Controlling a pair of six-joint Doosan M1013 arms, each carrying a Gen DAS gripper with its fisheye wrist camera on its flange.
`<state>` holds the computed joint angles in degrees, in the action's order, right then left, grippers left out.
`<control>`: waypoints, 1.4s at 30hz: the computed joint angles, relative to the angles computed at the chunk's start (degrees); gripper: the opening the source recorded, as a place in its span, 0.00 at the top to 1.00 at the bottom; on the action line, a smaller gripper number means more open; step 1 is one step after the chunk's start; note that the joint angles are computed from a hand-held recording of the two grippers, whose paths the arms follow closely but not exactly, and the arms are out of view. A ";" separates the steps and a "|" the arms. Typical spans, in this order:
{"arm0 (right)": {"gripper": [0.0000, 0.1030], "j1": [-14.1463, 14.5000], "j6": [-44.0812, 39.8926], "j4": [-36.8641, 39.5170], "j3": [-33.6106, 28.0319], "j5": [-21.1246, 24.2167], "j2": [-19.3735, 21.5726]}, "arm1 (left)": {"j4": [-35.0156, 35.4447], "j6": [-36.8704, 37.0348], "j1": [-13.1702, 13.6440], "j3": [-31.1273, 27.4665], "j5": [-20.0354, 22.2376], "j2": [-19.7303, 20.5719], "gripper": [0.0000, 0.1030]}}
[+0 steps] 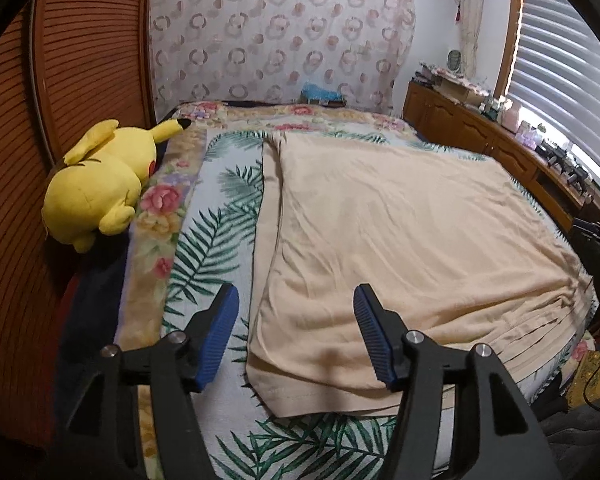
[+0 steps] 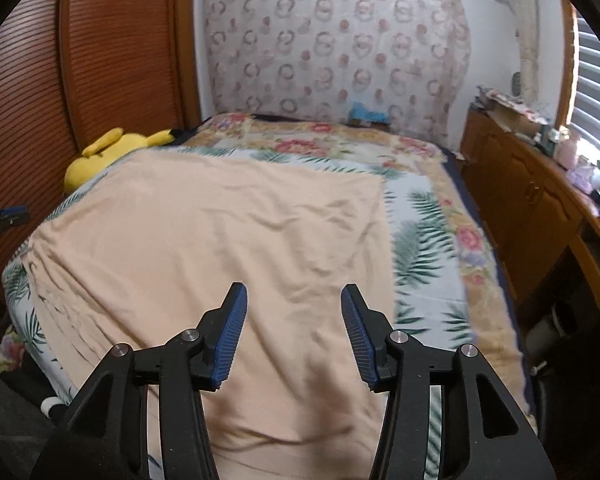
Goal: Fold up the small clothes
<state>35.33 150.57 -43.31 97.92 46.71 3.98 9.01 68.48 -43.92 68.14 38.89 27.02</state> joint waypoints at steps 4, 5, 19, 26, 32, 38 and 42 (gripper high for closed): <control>0.52 -0.54 -2.30 2.95 -0.97 -2.34 2.26 | 1.50 -1.74 -0.28 0.07 0.95 0.41 0.43; 0.52 -0.66 -2.90 3.62 -1.24 -2.81 2.88 | 1.68 -1.93 -0.33 0.11 1.08 0.50 0.43; 0.52 -1.26 -9.45 9.55 -3.72 -2.43 6.52 | 0.89 -2.16 -0.21 0.75 2.29 0.95 0.43; 0.45 -1.26 -12.28 11.16 -4.66 -0.75 7.45 | 0.59 -3.83 -0.36 3.01 -0.46 0.20 0.43; 0.41 -1.63 -13.42 12.39 -4.44 -1.55 7.31 | -1.75 -2.72 -0.35 4.10 -2.79 -0.32 0.58; 0.41 -1.52 -13.10 12.11 -4.47 -1.50 7.39 | -6.73 0.40 0.40 3.04 -2.68 0.20 0.93; 0.40 -1.52 -13.08 12.11 -4.46 -1.52 7.38 | -8.44 2.43 0.03 2.91 -4.53 -0.22 0.97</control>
<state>33.82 137.50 -31.20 93.46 45.19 11.36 0.58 70.91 -43.88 71.05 34.36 26.80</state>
